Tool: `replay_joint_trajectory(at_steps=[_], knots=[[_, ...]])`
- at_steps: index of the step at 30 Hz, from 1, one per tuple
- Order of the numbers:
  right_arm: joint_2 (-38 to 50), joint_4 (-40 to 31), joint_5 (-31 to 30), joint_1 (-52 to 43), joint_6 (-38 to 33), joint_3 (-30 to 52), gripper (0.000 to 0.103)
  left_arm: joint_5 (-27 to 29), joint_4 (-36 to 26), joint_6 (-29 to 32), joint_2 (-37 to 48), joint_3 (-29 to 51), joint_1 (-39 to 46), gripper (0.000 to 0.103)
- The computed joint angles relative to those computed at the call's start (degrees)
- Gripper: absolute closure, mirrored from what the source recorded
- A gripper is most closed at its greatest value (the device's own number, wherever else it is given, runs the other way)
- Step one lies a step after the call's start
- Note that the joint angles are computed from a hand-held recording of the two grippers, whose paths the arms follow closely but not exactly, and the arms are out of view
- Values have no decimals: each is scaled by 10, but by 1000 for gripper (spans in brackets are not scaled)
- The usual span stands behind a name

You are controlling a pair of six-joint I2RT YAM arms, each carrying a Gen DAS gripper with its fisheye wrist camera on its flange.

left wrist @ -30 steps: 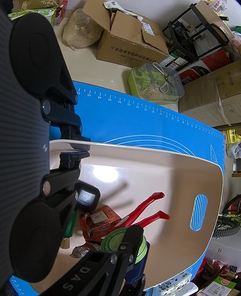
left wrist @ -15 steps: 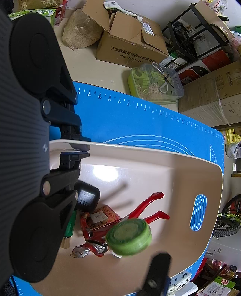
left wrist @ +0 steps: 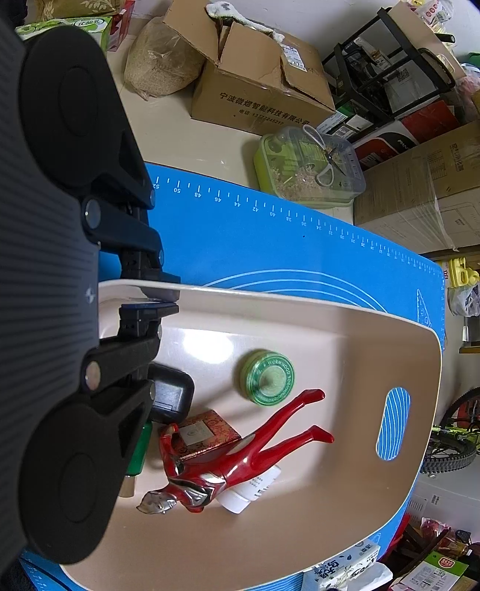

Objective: Organize rigid objects
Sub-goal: 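Drop the green tin into the basket by opening the right tool, then grasp the yellow toy piece with the right tool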

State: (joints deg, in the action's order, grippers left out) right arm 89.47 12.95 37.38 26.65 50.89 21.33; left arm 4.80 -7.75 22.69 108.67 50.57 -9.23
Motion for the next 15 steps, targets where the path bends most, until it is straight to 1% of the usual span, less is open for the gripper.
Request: replay_joint_trajectory(at_steps=[4,8,12,15], knots=[[65,61,-37,-61,11,-29,34,0,2,0,0,-1,-1,93],[146,124,-65,-105,23,-38,34,-1,4,0,0,-3,-1,93],[210,179,-83,-121,25,-39,34,-1,2,1,1,-1,0,93],[243,192,-100,-132,26,-30,34,-1,4,0,0,-4,-1,93]])
